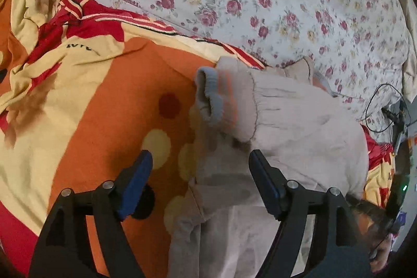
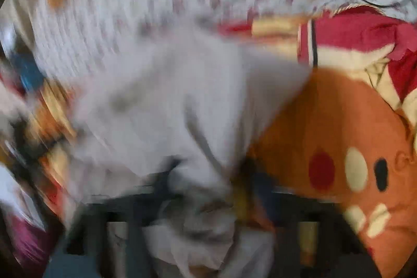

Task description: Fold large clothes

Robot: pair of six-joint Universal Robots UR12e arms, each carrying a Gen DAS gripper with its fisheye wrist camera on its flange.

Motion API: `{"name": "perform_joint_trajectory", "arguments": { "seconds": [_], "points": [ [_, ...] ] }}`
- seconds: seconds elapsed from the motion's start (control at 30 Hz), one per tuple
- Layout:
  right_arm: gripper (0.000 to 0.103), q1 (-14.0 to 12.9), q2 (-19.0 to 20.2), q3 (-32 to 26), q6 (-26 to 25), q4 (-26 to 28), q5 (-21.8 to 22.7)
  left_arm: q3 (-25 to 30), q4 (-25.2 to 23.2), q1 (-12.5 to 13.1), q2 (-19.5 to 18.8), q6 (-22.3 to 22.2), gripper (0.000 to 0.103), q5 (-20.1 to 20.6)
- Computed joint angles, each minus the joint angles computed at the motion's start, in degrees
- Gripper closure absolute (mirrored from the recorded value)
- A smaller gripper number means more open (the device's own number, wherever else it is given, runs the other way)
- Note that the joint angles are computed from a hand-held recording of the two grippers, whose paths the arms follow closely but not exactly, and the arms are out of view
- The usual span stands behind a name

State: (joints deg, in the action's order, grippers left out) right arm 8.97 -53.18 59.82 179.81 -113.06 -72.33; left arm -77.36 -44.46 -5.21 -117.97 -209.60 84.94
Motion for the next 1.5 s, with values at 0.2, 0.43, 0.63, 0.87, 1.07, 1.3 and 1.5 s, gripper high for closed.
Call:
{"name": "perform_joint_trajectory", "arguments": {
  "seconds": [0.2,0.43,0.63,0.87,1.07,1.3,1.5],
  "points": [
    [0.071,-0.35,-3.12,3.95,-1.41,-2.75,-1.61,0.30,1.96,0.35,-0.35,-1.94,0.027,1.37],
    [0.062,-0.06,-4.18,4.73,-0.40,-14.74,-0.65,3.47,1.25,-0.31,-2.87,-1.51,0.027,2.63],
    [0.063,3.38,4.26,-6.13,-5.48,-7.97,-11.76,10.65,-3.76,-0.84,-8.01,-2.94,0.027,6.75],
    [0.047,1.14,1.93,-4.19,-3.44,-7.59,-4.50,4.80,-2.11,0.42,-3.03,-0.12,0.027,2.77],
    [0.025,-2.11,-7.51,7.22,-3.36,-6.34,1.12,-4.13,-0.74,0.38,4.19,5.67,0.027,-1.88],
    [0.023,-5.00,-16.26,18.34,-2.10,-4.65,7.38,-13.65,-1.35,-1.05,11.78,8.28,0.027,-6.46],
    [0.020,-5.21,-19.57,23.67,-5.77,-2.26,7.72,-18.80,-2.19,-2.71,15.06,7.33,0.027,-7.30]
  ]
}}
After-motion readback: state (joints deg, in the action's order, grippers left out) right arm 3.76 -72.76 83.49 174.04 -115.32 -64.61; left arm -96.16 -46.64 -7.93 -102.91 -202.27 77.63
